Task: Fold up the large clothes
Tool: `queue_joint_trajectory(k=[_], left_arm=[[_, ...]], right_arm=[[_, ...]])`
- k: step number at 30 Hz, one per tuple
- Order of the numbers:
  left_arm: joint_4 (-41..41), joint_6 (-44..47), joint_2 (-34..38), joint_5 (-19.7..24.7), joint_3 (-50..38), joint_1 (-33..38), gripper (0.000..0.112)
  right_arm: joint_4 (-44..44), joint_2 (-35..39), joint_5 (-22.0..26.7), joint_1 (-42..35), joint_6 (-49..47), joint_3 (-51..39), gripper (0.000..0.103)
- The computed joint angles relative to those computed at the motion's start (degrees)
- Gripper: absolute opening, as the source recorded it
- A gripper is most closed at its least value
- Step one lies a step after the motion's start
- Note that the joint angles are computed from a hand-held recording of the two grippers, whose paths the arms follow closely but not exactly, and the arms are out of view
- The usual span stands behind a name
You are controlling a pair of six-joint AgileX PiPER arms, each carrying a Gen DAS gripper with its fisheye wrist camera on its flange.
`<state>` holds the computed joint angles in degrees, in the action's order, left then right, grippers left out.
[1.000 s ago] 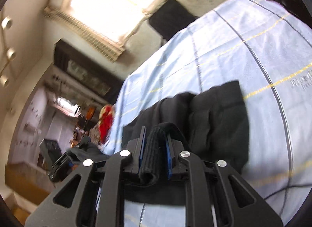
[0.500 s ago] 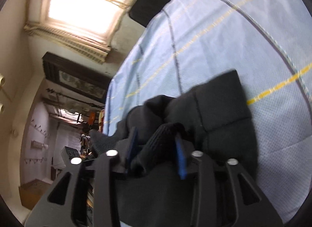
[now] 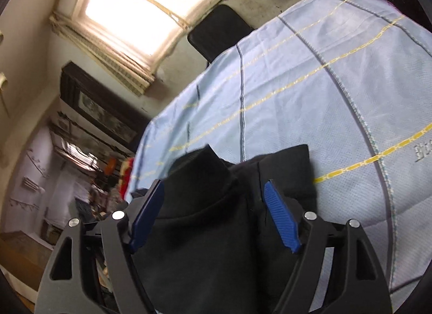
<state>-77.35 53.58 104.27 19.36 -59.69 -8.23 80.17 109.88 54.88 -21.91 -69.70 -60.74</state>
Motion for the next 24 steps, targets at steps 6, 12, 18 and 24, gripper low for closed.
queue_joint_trajectory(k=[6, 12, 18, 24], left_arm=[[8.12, -7.0, 5.92, 0.94, -7.29, -1.96, 0.072], [1.51, 0.85, 7.79, 0.56, -7.16, -2.0, 0.069], [-5.9, 7.77, 7.25, 2.25, -5.55, -0.56, 0.014], [-17.7, 18.21, -1.15, -0.07, -0.43, -0.13, 0.011]], right_arm=[[-2.36, 1.6, -6.03, 5.85, 1.08, -3.4, 0.074], [-2.36, 4.07, -5.66, 6.75, 0.57, -5.61, 0.072], [-1.86, 3.28, -5.65, 7.26, -1.6, -3.95, 0.02], [2.75, -3.4, -8.07, 7.13, -5.27, 0.71, 0.013]])
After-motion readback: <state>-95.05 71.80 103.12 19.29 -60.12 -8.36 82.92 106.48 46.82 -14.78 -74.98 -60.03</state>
